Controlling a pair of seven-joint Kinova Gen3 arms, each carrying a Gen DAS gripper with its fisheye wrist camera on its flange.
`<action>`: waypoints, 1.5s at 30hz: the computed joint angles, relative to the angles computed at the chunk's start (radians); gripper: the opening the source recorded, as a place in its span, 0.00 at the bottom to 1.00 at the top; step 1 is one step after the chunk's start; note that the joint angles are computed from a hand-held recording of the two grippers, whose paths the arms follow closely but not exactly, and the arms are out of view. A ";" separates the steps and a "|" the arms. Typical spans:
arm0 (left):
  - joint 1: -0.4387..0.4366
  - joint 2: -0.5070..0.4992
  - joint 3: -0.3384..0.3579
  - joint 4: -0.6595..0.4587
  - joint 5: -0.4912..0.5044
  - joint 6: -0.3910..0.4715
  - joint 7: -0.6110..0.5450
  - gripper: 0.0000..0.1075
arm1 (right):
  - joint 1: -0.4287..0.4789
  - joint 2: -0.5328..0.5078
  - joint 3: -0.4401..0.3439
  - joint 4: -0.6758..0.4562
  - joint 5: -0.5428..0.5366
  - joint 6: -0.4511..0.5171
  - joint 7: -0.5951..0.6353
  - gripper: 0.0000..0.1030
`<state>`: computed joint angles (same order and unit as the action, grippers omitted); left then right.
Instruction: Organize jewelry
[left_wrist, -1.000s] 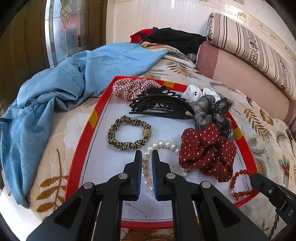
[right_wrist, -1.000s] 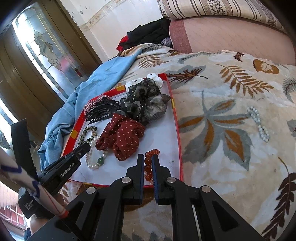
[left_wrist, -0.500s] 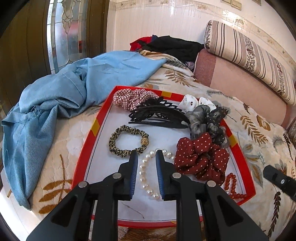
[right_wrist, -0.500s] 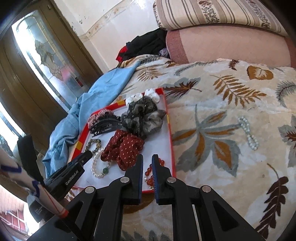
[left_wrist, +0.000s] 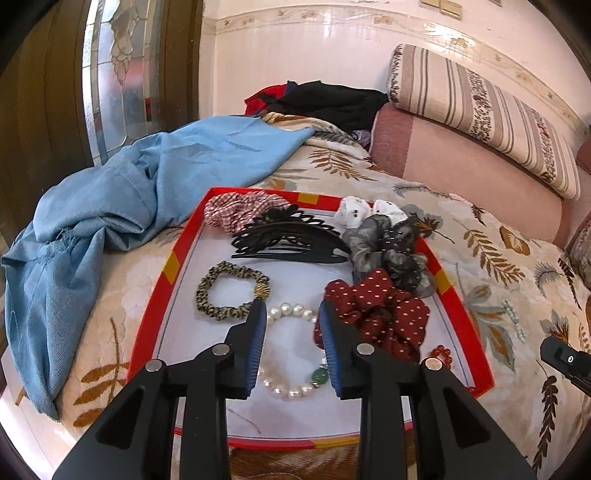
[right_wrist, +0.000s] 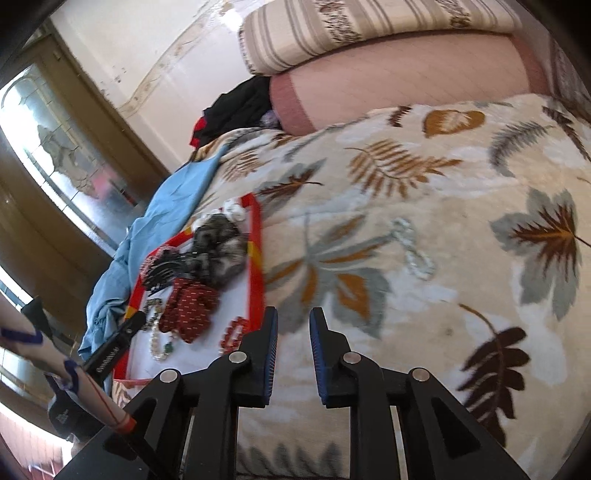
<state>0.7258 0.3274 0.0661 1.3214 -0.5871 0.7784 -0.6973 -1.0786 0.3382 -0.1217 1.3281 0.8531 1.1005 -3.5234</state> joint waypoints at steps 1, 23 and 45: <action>0.004 -0.001 0.001 0.002 -0.005 -0.004 0.000 0.27 | -0.001 -0.005 0.001 0.011 0.001 0.000 -0.009 0.18; 0.051 0.026 0.081 -0.026 0.131 -0.113 -0.286 0.30 | 0.087 -0.085 -0.063 0.145 -0.017 0.059 -0.071 0.27; 0.065 0.087 0.042 -0.119 0.267 -0.065 -0.392 0.36 | 0.162 -0.021 0.006 0.061 -0.139 -0.001 0.182 0.33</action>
